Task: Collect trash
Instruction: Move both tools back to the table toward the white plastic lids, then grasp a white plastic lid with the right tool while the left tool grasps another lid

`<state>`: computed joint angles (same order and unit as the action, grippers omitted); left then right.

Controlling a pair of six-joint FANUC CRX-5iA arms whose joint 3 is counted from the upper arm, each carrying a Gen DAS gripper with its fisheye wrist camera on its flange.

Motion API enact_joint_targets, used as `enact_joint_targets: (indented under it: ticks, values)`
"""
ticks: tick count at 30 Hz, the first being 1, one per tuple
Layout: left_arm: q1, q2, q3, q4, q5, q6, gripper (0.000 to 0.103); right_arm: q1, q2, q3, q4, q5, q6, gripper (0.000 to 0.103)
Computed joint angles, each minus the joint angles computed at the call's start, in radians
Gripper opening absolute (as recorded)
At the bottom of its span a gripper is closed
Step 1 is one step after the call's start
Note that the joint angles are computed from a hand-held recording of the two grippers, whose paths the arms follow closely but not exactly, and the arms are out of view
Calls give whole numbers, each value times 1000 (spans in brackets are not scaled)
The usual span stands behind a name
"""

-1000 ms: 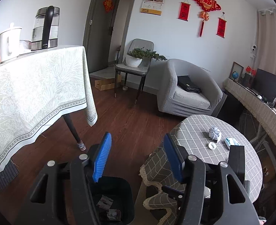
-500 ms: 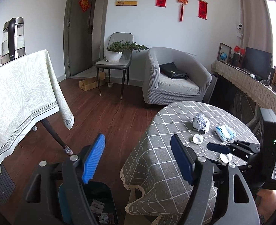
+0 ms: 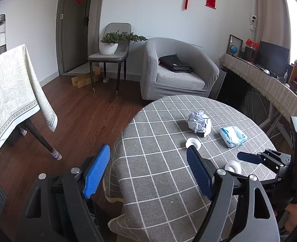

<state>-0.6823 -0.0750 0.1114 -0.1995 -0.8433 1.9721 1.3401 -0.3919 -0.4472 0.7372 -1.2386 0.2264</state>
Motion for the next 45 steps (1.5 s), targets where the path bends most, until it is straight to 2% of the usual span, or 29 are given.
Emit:
enact_joint_targets:
  ticks: [5, 11, 19, 24, 27, 30, 34, 39, 45]
  values:
    - [8, 24, -7, 76, 33, -21, 86, -23, -3, 6, -69, 18, 22, 60]
    - [-16, 67, 31, 73, 12, -35, 88, -40, -30, -7, -92, 40, 15, 50]
    - [-63, 108, 91, 3, -42, -37, 88, -31, -16, 5, -84, 2, 30, 40]
    - [-65, 130, 105, 44, -38, -65, 87, -47, -46, -12, -86, 15, 10, 40]
    - [-60, 161, 131, 83, -47, -83, 84, -64, -83, -34, -72, 30, -23, 40]
    - [-58, 199, 172, 95, -72, -49, 80, -72, -129, -66, -51, 48, -80, 40]
    - [-86, 271, 265, 43, -155, -64, 73, -71, -168, -94, -23, 66, -141, 40]
    - [-102, 340, 334, 23, -218, -81, 62, -77, -196, -114, -2, 80, -182, 40]
    - [-96, 394, 395, 31, -260, -88, 59, -98, -223, -135, 31, 120, -227, 40]
